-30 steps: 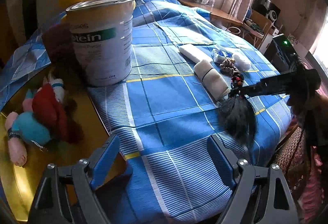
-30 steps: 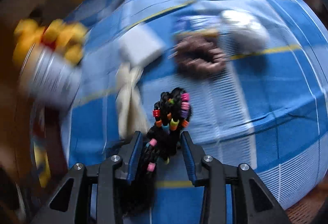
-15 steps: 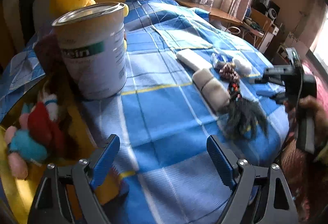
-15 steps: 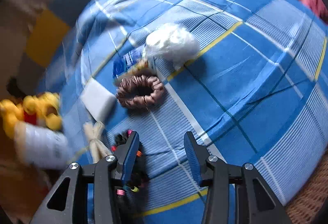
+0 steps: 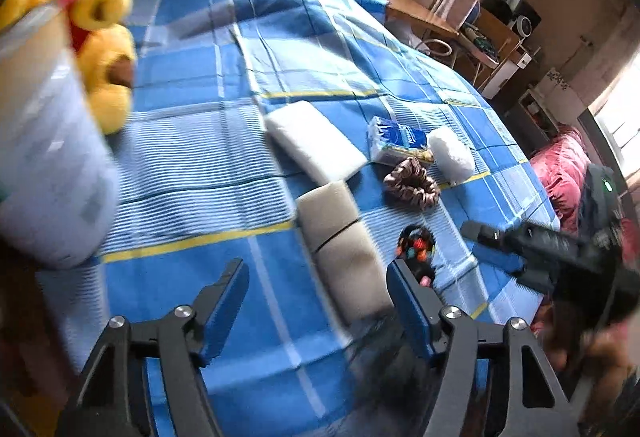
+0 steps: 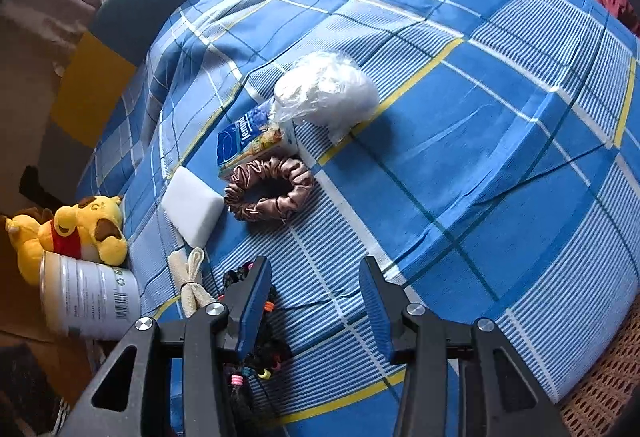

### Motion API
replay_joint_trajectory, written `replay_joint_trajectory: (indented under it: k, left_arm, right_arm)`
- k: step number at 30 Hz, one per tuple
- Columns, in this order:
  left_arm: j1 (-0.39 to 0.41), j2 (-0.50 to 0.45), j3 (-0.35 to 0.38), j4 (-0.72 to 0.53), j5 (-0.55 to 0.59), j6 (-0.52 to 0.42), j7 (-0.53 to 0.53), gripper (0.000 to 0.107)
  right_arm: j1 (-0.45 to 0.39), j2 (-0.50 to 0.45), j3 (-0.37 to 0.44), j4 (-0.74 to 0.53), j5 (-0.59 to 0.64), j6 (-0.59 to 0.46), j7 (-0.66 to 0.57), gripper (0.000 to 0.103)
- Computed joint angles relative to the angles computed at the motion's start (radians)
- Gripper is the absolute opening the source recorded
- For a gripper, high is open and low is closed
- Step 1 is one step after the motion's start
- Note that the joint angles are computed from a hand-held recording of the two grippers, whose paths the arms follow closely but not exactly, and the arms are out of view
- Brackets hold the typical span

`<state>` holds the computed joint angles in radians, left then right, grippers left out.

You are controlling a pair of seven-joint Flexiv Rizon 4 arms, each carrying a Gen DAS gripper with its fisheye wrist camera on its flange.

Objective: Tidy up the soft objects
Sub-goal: 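Grasp the beige rolled bandage with the left gripper while the right gripper holds the braid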

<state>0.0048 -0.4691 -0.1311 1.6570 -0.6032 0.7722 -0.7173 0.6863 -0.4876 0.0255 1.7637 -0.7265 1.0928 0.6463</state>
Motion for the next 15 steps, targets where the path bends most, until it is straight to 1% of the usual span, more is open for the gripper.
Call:
replay_joint_trajectory:
  k: [5, 9, 10, 11, 12, 13, 14, 15]
  left_arm:
    - [-0.056, -0.085, 0.007, -0.096, 0.086, -0.011, -0.112, 0.071]
    - [-0.093, -0.144, 0.022, -0.151, 0.178, 0.021, -0.166, 0.071]
    - [-0.098, -0.157, 0.025, -0.161, 0.198, 0.025, -0.178, 0.068]
    - [-0.091, -0.162, 0.016, -0.154, 0.198, 0.050, -0.166, 0.067]
    - [-0.076, -0.154, -0.007, -0.121, 0.182, 0.106, -0.122, 0.062]
    - [-0.067, -0.150, -0.017, -0.111, 0.181, 0.113, -0.096, 0.048]
    - [-0.056, -0.142, -0.025, -0.100, 0.177, 0.121, -0.070, 0.044]
    - [-0.044, -0.137, -0.034, -0.092, 0.161, 0.119, -0.054, 0.037]
  right_arm:
    - [0.003, 0.005, -0.020, 0.019, -0.038, 0.059, 0.032, 0.046]
    - [-0.001, -0.003, -0.018, 0.011, -0.043, 0.077, 0.013, 0.046]
    - [-0.001, -0.005, -0.018, 0.008, -0.042, 0.081, 0.006, 0.046]
    - [-0.002, -0.008, -0.016, 0.004, -0.038, 0.080, -0.004, 0.046]
    - [-0.001, -0.009, -0.015, 0.001, -0.034, 0.078, -0.012, 0.046]
    - [0.001, -0.009, -0.018, 0.001, -0.034, 0.080, -0.014, 0.046]
    - [0.003, -0.008, -0.022, 0.002, -0.038, 0.083, -0.013, 0.046]
    - [0.006, -0.007, -0.024, 0.002, -0.039, 0.078, -0.015, 0.046]
